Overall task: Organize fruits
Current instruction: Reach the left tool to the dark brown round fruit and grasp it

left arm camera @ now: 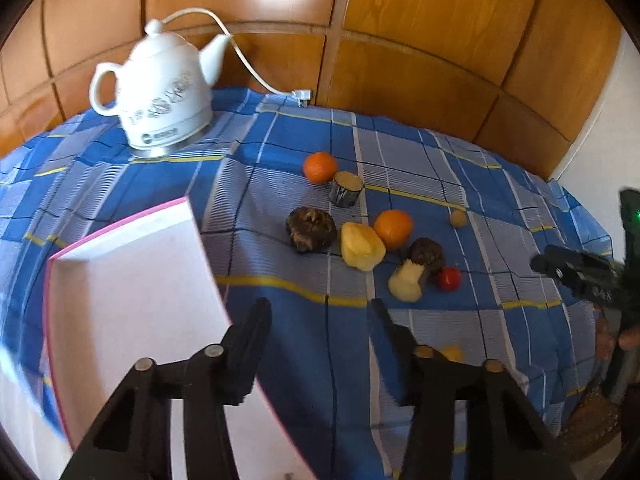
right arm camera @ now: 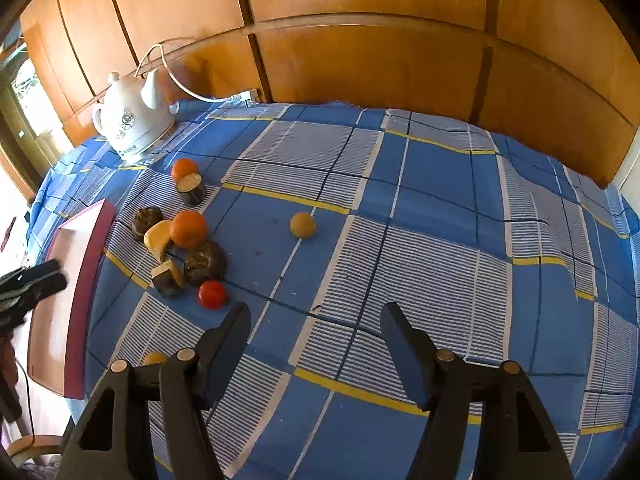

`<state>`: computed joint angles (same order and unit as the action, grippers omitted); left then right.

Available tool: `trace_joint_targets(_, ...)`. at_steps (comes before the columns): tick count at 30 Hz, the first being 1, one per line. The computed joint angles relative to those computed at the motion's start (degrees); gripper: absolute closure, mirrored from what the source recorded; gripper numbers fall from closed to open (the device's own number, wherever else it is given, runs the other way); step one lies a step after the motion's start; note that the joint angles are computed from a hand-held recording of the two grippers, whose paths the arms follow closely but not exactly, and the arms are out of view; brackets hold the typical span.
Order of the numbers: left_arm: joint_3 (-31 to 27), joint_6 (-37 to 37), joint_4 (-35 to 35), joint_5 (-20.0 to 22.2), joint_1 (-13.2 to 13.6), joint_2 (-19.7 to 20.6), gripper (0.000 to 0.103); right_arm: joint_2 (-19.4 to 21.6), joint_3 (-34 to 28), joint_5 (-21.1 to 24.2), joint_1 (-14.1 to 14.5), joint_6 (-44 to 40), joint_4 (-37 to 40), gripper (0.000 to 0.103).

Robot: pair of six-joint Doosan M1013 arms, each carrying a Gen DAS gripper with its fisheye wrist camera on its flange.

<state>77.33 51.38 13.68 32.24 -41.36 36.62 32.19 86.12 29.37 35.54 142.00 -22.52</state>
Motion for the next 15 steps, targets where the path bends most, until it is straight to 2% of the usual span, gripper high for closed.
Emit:
trace_joint_targets(3,-3.94,5.38,-8.1,1.94,1.48,2.28,0.059,-0.09,-0.06,-0.15,-0.01,-0.3,0.14,0.034)
trace_joint_targets(8,-11.38,6.78,-10.0,7.15,2.54,6.62,0.058,0.04,-0.26,-0.78,-0.44,-2.63,3.23,0.034)
trace_joint_targets(13,-17.46,6.93,-11.38,12.01,3.44,10.53,0.041,0.1,-0.36,-0.97,-0.35,-3.79,3.77,0.034)
trace_joint_targets(15,-19.55,6.53,-12.07,13.94,3.68,12.0,0.038,0.11,-0.36,-1.17,-0.37,-4.25,4.26,0.034)
